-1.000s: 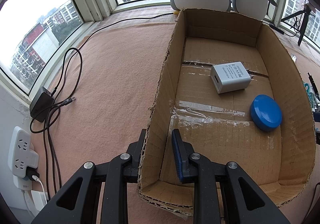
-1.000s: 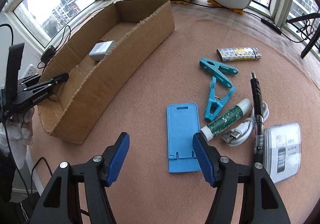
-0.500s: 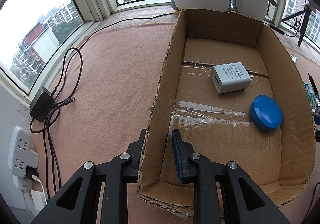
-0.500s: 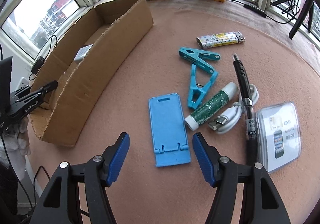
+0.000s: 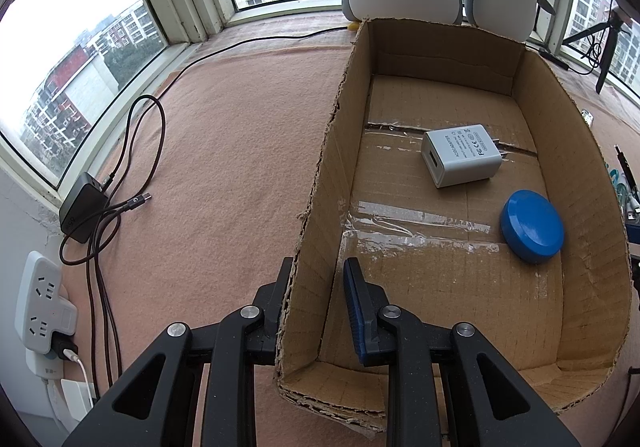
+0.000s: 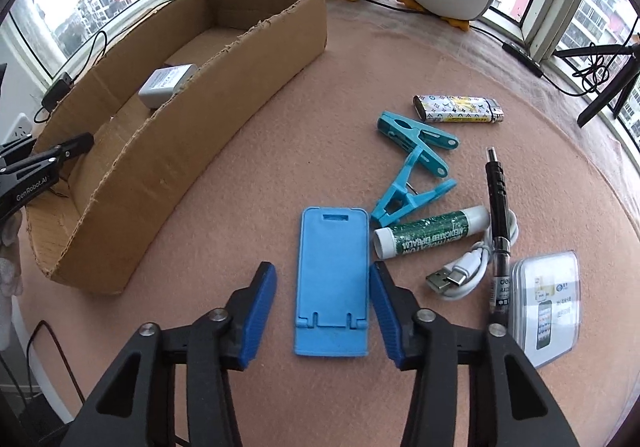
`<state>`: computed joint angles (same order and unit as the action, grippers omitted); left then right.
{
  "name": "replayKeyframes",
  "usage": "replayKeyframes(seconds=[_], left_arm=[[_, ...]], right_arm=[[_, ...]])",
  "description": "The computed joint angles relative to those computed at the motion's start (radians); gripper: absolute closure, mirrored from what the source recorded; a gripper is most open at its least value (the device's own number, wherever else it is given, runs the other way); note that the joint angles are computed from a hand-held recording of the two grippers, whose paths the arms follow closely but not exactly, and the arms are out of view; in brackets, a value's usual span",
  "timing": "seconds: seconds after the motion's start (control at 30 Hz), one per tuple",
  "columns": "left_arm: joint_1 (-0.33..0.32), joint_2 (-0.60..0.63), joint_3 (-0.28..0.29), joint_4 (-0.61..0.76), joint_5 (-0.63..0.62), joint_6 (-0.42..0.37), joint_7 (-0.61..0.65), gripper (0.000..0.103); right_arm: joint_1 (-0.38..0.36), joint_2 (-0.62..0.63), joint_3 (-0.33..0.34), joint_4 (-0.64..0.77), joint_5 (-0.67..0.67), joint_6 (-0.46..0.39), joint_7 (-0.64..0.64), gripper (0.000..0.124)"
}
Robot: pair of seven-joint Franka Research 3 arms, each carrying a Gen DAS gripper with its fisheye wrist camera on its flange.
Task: Organize rigid objects
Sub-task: 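Carry the blue phone stand with the right gripper into the box and release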
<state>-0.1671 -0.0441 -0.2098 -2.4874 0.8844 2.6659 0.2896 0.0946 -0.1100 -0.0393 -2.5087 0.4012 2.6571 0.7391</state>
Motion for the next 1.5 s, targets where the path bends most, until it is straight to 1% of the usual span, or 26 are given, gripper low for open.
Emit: replayKeyframes(seconds=[0.07, 0.13, 0.27, 0.5, 0.67, 0.87, 1.07, 1.17, 1.5], left_arm=[[0.0, 0.0, 0.0, 0.0, -0.001, 0.0, 0.002, 0.078], [0.0, 0.0, 0.0, 0.0, 0.0, 0.0, 0.001, 0.078], [0.0, 0.0, 0.0, 0.0, 0.0, 0.0, 0.0, 0.078], [0.0, 0.0, 0.0, -0.001, 0.0, 0.0, 0.0, 0.078], [0.0, 0.0, 0.0, -0.001, 0.001, 0.001, 0.0, 0.078], [0.0, 0.0, 0.0, -0.001, 0.002, 0.001, -0.002, 0.079], [0.0, 0.0, 0.0, -0.001, 0.002, 0.001, -0.002, 0.079], [0.0, -0.001, 0.0, -0.002, 0.002, 0.001, -0.001, 0.078], [0.0, 0.0, 0.0, -0.002, 0.004, 0.002, -0.004, 0.079]], right_arm=[[-0.003, -0.005, -0.003, -0.003, 0.001, -0.003, 0.0, 0.09], [-0.005, -0.013, -0.006, -0.007, 0.007, -0.013, -0.003, 0.09], [-0.005, -0.029, -0.007, -0.026, 0.02, -0.005, -0.003, 0.091], [0.001, -0.075, -0.027, -0.042, 0.107, -0.049, -0.044, 0.091], [0.008, -0.137, -0.04, -0.052, 0.164, -0.08, -0.074, 0.091], [0.043, -0.209, -0.047, -0.048, 0.237, -0.116, -0.114, 0.091], [0.085, -0.254, -0.036, -0.049, 0.277, -0.145, -0.141, 0.091], [0.106, -0.261, -0.033, -0.048, 0.292, -0.159, -0.163, 0.091], [0.155, -0.245, 0.002, -0.049, 0.299, -0.157, -0.166, 0.091]])
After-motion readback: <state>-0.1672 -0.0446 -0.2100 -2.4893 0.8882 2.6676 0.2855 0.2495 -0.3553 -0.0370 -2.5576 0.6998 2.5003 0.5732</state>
